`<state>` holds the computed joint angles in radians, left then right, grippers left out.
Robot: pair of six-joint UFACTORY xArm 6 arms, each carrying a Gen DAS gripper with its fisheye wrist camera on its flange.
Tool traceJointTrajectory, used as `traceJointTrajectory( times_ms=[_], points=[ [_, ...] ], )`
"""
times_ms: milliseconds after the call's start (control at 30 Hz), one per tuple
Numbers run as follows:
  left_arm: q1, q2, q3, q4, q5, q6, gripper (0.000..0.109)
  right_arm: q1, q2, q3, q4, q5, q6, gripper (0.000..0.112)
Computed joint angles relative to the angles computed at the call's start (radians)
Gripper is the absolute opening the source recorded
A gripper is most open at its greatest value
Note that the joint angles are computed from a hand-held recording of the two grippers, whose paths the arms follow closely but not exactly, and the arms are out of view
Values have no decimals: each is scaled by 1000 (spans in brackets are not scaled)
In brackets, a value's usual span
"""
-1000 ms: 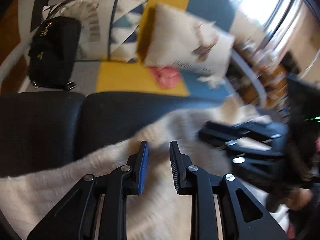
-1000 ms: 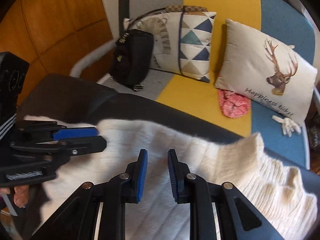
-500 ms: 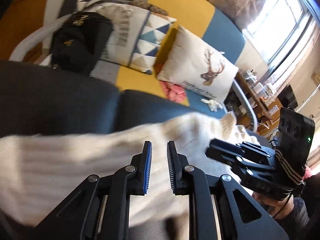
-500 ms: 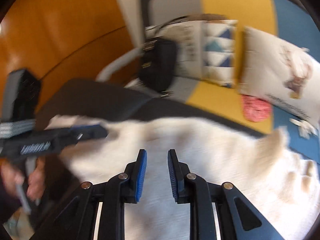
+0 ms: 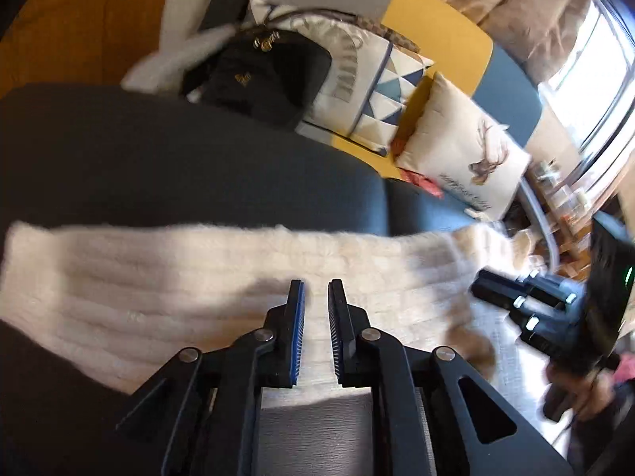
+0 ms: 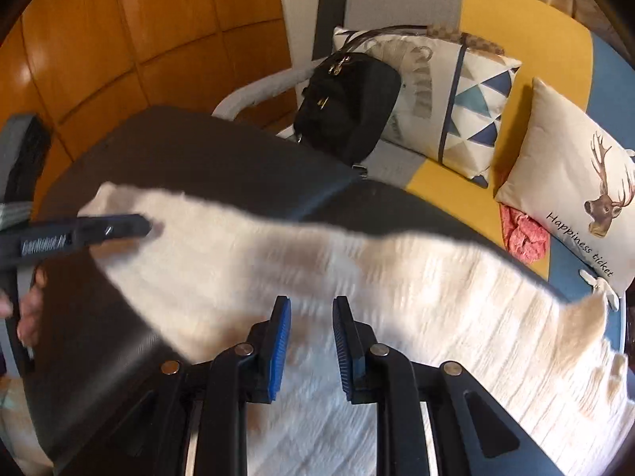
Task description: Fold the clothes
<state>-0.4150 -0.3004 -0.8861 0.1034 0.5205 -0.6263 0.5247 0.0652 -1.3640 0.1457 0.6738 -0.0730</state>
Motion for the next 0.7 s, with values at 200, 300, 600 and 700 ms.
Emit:
traceJointTrajectory(
  times_ms=[200,300,600,700],
  points=[
    [80,-39,85,-96,-27,-16,13,-4,112,-129,-84,56,70,20],
    [93,-84,121,-122,-48,-13,13,-2,144,-163,-104,73,93,20],
    [263,-213,170,11,75,-83,13,27,-16,13,83,31,-50,20],
    [316,-217,184,-9,118,-35,13,46,14,0,36,50,-20,20]
  ],
)
